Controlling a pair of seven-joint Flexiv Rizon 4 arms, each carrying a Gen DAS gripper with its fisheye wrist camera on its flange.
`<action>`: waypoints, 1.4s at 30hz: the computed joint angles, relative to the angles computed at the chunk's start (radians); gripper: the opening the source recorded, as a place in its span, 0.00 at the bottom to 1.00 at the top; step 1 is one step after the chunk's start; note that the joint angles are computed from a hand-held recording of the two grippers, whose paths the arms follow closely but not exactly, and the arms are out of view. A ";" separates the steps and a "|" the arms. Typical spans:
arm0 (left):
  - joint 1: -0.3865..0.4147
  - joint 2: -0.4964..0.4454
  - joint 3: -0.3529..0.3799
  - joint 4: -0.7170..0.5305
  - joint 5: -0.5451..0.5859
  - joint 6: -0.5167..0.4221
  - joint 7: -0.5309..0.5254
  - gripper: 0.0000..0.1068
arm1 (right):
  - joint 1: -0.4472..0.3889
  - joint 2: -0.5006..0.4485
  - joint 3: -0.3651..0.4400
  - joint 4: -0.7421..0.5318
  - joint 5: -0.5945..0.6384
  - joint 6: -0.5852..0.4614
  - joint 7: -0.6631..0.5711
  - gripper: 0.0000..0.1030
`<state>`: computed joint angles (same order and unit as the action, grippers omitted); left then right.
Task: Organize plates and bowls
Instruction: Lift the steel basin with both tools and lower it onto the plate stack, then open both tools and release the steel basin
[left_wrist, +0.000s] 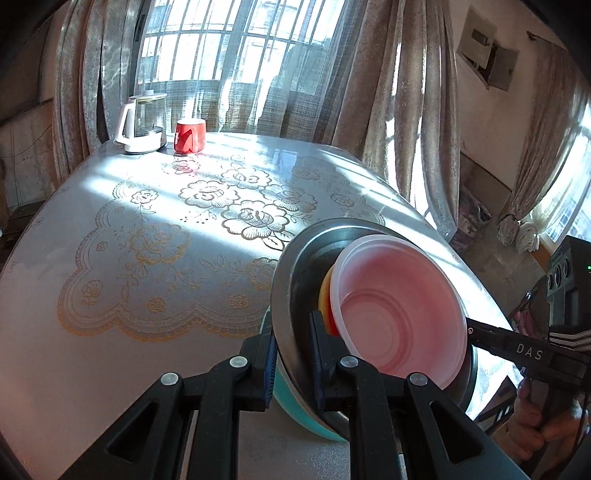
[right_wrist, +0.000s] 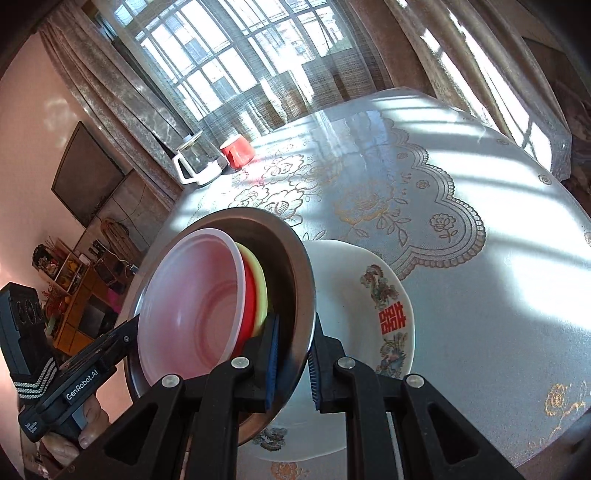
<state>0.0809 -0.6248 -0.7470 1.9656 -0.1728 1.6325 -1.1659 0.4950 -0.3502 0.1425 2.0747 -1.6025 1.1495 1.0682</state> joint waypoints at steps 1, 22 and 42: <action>-0.013 -0.004 0.010 -0.008 0.000 -0.009 0.001 0.14 | -0.001 0.005 0.002 0.011 0.009 -0.005 0.005 0.15; -0.224 0.025 0.225 -0.025 -0.076 -0.027 -0.024 0.22 | -0.003 0.006 -0.007 0.061 0.062 -0.025 0.041 0.17; -0.453 0.119 0.562 0.066 0.024 0.228 -0.271 0.47 | 0.219 0.029 0.068 -0.019 0.376 -0.571 -0.253 0.38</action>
